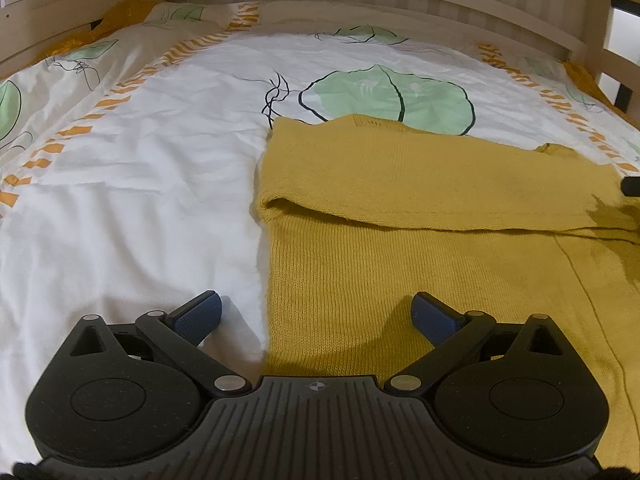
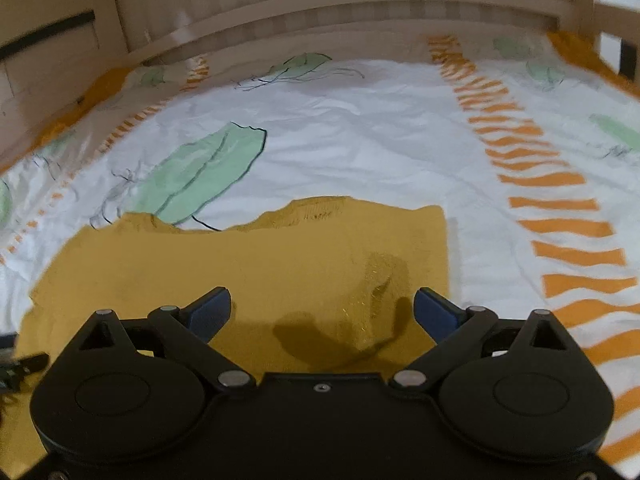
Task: Fold small clothes
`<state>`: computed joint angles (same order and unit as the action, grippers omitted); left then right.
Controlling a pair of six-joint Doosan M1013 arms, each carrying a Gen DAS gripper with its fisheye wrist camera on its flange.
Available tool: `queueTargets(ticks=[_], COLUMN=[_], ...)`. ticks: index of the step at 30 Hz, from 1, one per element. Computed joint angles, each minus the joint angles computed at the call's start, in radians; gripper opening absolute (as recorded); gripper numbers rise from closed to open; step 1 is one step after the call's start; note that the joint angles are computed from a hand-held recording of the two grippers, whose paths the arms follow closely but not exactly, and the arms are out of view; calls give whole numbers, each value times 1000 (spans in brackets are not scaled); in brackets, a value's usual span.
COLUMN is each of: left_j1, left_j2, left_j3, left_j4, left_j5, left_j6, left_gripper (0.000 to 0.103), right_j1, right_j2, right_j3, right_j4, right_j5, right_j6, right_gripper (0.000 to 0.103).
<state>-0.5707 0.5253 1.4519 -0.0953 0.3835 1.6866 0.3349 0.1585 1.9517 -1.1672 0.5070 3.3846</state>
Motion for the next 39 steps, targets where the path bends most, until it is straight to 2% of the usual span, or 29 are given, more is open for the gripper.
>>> queueTargets(ticks=[2, 5, 7, 8, 12, 14, 16, 18, 22, 24, 27, 30, 34, 37, 39], left_j1=[0, 0, 0, 0, 0, 0, 0, 1, 6, 16, 33, 17, 12, 14, 21], left_j2=[0, 0, 1, 1, 0, 0, 0, -1, -5, -16, -51, -110, -197, -258, -286], left_j3=[0, -2, -3, -3, -2, -2, -2, -2, 1, 14, 59, 123, 210, 268, 291], left_j4=[0, -4, -4, -4, -6, -6, -7, -13, -75, -201, -525, -600, -896, -968, -924], left_j5=[0, 3, 6, 5, 3, 3, 4, 4, 7, -2, -47, -160, -220, -218, -193], left_j6=[0, 1, 1, 1, 2, 2, 3, 10, 68, 168, 426, 539, 920, 1036, 1021], left_gripper=[103, 103, 103, 103, 103, 103, 103, 103, 102, 101, 101, 101, 101, 101, 101], right_j1=[-20, -47, -51, -46, -5, 27, 72, 127, 239, 297, 360, 415, 464, 494, 510], right_j2=[-15, -51, -76, -88, -125, -142, -156, -162, -150, -141, -134, -127, -120, -115, -116], right_j3=[26, 70, 98, 109, 134, 147, 153, 145, 112, 93, 81, 72, 66, 58, 58], right_j4=[-57, -217, -405, -455, -440, -465, -418, -321, -243, -223, -232, -234, -221, -183, -171], right_j5=[-96, -268, -344, -361, -348, -303, -220, -99, 153, 271, 381, 479, 568, 628, 647], right_j6=[69, 258, 482, 543, 545, 598, 581, 515, 432, 398, 409, 452, 499, 499, 509], right_gripper=[99, 99, 99, 99, 99, 99, 100, 100, 103, 103, 103, 103, 103, 103, 103])
